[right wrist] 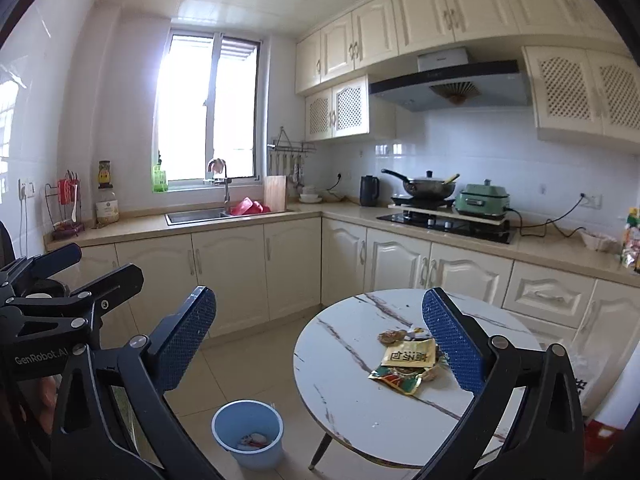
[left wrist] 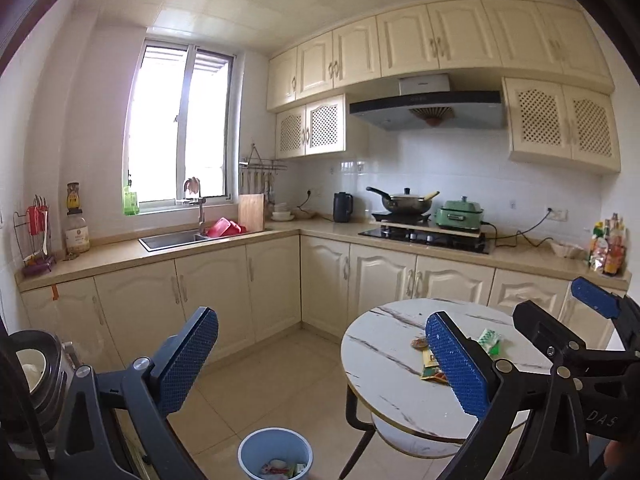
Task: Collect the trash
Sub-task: 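Move both tools back from the bin toward the table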
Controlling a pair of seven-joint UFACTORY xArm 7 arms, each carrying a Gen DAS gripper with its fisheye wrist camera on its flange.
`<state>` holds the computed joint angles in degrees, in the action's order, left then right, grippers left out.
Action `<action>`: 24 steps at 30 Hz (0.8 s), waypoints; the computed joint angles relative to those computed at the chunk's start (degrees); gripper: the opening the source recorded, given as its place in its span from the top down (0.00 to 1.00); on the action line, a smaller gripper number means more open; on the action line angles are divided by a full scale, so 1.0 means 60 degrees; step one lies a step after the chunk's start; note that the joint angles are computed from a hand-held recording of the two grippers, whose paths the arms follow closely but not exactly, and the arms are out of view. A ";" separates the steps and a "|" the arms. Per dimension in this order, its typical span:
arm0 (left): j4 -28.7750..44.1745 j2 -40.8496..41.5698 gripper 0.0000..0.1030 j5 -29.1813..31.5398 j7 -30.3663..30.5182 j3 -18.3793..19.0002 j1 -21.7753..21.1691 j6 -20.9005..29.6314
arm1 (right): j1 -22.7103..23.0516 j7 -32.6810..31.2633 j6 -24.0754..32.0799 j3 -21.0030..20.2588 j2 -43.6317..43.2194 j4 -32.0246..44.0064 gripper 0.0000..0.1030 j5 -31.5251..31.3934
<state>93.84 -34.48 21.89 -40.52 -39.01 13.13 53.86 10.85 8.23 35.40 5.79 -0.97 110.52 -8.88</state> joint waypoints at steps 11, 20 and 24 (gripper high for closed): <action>-0.0864 -0.1299 0.01 -0.0465 -0.0251 -0.0797 0.0727 -0.0630 | -0.0728 0.0587 -0.0683 0.0016 -0.1629 -0.1582 0.00 -0.0240; -0.0348 -0.0589 0.01 -0.0685 0.0118 -0.1221 0.1530 -0.1042 | -0.1097 0.0840 -0.0815 0.0118 -0.1817 -0.1843 0.00 -0.0564; 0.0022 -0.0165 0.01 -0.0581 0.0199 -0.1411 0.1765 -0.1059 | -0.1142 0.0821 -0.0757 0.0077 -0.1845 -0.1897 0.00 -0.0480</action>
